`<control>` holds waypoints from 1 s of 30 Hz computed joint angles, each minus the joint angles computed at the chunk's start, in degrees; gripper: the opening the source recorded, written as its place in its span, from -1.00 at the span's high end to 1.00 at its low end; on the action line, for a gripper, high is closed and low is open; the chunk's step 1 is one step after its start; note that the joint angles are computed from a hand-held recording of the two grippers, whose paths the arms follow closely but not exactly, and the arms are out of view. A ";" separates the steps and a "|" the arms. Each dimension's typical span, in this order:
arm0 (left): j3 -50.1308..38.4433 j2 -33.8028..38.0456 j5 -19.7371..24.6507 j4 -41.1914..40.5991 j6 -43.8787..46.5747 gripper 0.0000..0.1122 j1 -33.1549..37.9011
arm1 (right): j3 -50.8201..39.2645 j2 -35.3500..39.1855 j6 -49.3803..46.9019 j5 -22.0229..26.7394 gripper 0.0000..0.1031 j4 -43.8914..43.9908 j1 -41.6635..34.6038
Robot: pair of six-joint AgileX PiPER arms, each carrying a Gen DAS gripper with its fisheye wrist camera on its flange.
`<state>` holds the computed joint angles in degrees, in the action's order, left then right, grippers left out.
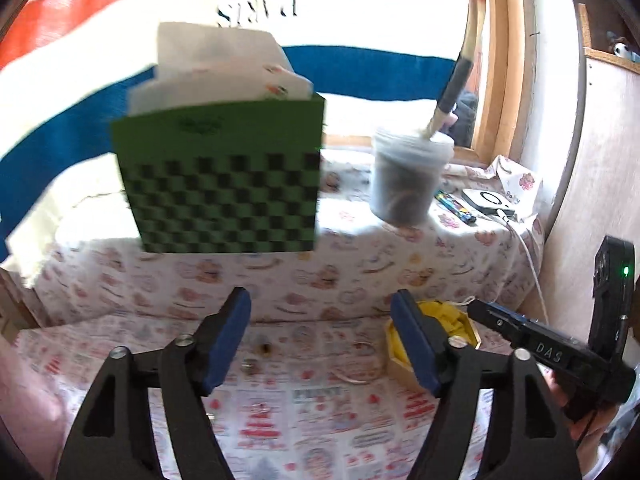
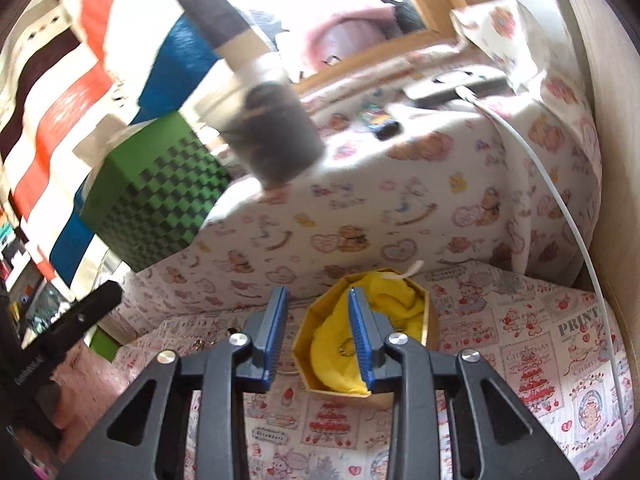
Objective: Organize jewelry
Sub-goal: 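Lower the left gripper onto the black-stone earring and close it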
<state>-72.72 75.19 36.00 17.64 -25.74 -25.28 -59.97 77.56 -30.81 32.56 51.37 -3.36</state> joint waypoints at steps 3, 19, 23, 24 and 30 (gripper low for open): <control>6.70 -4.08 -4.25 1.09 0.14 -0.38 2.64 | 1.04 -0.85 -1.64 -1.73 0.28 -0.03 2.48; 9.79 5.92 1.00 1.22 3.48 -0.62 10.04 | 2.54 0.45 28.24 -13.18 -0.15 -35.60 17.64; 4.28 11.55 10.45 -6.89 8.90 -0.61 13.54 | -0.45 2.65 41.31 -8.46 -0.41 -48.78 20.17; 3.24 12.88 12.03 -9.36 10.64 -0.50 14.65 | -1.43 3.29 44.07 -6.57 -0.41 -51.47 21.02; 3.05 14.36 13.51 -15.11 14.16 -0.04 18.17 | -0.75 3.68 55.49 -6.72 -0.41 -65.52 26.14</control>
